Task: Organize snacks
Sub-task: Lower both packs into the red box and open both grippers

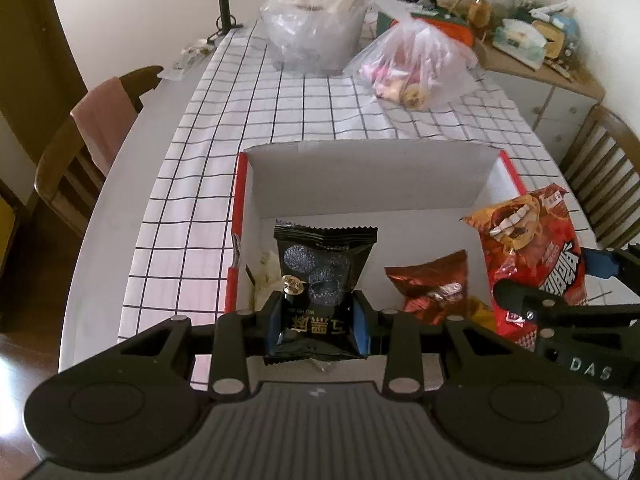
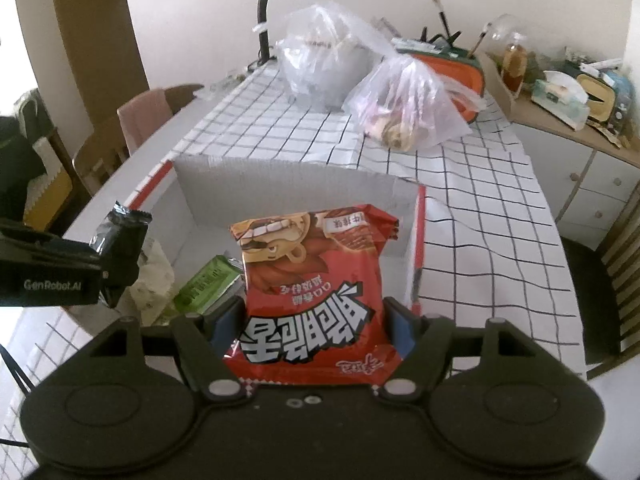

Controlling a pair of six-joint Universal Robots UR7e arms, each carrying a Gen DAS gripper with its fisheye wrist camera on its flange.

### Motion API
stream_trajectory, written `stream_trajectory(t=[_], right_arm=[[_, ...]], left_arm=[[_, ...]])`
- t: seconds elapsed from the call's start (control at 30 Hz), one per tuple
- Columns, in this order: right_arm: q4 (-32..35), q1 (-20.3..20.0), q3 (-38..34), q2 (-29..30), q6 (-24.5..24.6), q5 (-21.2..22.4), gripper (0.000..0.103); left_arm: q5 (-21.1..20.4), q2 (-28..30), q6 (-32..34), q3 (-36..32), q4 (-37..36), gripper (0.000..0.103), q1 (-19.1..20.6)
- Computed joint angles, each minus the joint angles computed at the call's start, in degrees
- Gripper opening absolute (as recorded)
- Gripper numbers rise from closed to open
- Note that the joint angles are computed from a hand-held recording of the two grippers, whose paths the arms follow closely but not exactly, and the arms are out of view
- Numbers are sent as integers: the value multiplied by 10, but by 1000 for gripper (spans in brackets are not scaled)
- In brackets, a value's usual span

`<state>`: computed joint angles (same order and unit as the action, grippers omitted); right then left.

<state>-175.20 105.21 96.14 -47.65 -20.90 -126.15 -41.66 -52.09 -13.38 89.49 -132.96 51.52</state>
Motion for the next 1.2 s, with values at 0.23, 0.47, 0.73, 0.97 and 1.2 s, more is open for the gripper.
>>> stream_trajectory(t=[0.23,0.47,0.73,0.97,1.2], right_arm=[[36,-6,-34,31,-13,-3,73],[56,-9,-43,46,-17,-12,73],[60,-11,-41,48,-10,-14,74],[43,-10,-28,42,-13,-12,75],[28,-7,-10,25,-6,-2,80]], left_arm=[[-4,39,-9,-54,62,34,22],[-5,60,-9,-76,89,34,30],[-4,69,-13,-81,108,35,33],[-5,62,-16,-64,95,41,31],[-6,40,-13,-38,64,53,24]])
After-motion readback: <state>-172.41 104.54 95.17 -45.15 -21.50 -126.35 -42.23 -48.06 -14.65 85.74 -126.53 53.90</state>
